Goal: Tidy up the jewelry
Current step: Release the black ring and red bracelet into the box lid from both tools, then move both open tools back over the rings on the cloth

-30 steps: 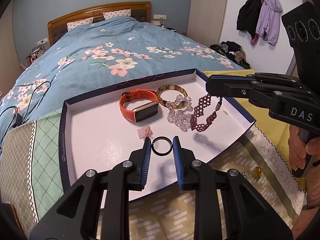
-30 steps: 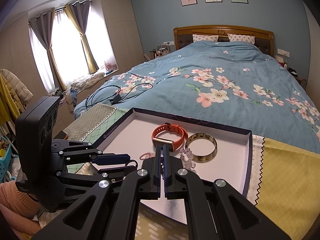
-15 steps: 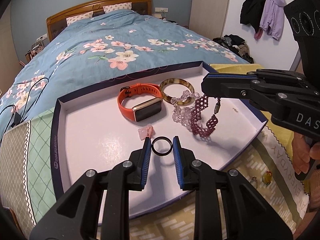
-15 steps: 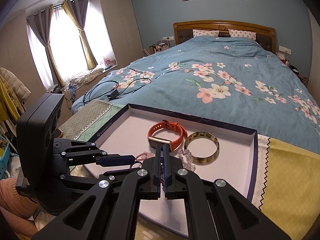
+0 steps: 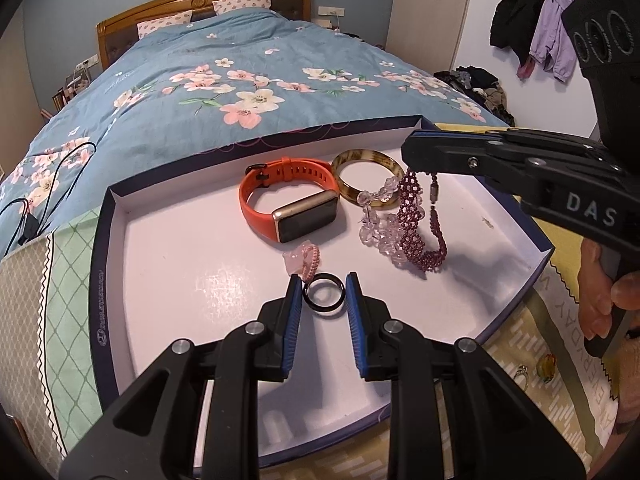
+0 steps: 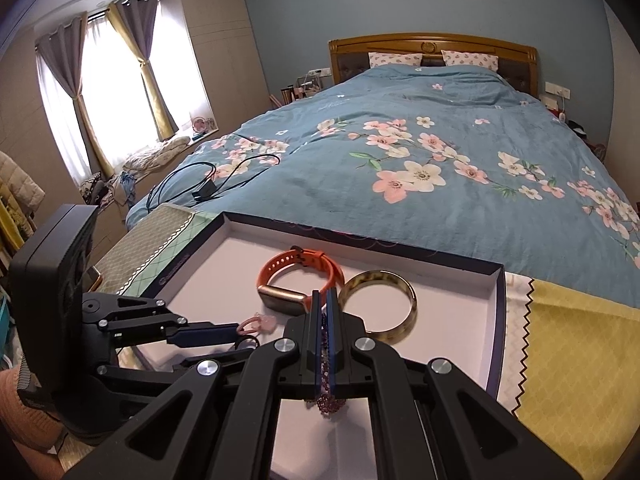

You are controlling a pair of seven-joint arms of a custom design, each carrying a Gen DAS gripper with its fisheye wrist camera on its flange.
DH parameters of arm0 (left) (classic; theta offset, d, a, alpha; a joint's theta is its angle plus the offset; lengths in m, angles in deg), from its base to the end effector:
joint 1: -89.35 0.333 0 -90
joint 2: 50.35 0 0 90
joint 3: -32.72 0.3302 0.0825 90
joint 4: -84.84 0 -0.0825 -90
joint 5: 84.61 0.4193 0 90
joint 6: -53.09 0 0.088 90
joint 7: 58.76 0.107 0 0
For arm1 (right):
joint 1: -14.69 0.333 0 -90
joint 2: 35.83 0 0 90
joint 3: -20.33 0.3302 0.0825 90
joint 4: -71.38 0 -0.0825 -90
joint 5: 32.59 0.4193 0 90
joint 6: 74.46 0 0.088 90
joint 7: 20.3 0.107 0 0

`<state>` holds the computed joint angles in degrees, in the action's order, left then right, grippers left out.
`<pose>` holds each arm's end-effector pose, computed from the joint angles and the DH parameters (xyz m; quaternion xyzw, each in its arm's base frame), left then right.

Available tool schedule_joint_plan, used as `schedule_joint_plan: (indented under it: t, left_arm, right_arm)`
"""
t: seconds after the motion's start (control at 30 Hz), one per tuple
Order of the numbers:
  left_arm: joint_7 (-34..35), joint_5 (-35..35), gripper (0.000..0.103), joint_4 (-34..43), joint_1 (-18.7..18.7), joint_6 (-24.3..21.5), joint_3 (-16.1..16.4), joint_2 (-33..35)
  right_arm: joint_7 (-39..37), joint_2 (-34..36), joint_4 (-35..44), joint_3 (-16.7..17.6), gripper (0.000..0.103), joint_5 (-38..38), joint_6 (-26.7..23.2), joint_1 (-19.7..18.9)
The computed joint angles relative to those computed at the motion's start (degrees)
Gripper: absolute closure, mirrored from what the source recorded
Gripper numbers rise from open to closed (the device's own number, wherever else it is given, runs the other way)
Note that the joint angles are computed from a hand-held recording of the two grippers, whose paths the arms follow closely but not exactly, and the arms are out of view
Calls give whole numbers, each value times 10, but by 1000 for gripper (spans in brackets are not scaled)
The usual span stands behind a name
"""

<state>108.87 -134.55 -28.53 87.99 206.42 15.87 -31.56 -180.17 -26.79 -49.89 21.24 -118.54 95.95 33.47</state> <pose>0.6408 -0.1760 0.3292 -0.3035 0.8910 -0.3292 0.0746 0.5430 0.2672 0.3640 -0.5895 0.6901 -0.2305 0.3510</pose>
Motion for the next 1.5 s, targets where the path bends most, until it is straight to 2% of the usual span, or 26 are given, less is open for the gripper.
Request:
schedule_joint_plan:
  t: [0.27,0.43,0.57,0.73,0.8,0.93,1.1,1.33,1.5]
  left_arm:
    - [9,-10,79,6,7,-3,-4,5]
    - [33,-40,73,2,14,-10,-7,-4]
    - [47,-62,72,-4,15,-17,-4,-15]
    - [93,-115,68,-23,22,-31,1,-44]
    - [113,-136,65,-33,22,-40,9,-59]
    - [150,-176,64,-58,24,-75,31,-94]
    - [193,-207,63,-100,26,-115,64,-138]
    - [257,-227,62,-168,26,-134,101,-192]
    - [259,-213,61,-205,33,-162,123,-215]
  right_arm:
    - [-40,20,5,-8,102,48,6,1]
    - [-46,16,-5,-15,95,67,-2,7]
    - [-8,2,-16,-17,95,39,-9,9]
    - [31,-23,-33,-5,85,3,-19,4]
    - [39,-35,-42,3,79,-5,-23,1]
    - [57,-67,-68,20,77,-29,-28,0]
    - [48,-107,-112,42,75,-19,-35,2]
    - [36,-145,-173,69,74,33,-53,10]
    - [10,-152,-198,84,74,82,-59,19]
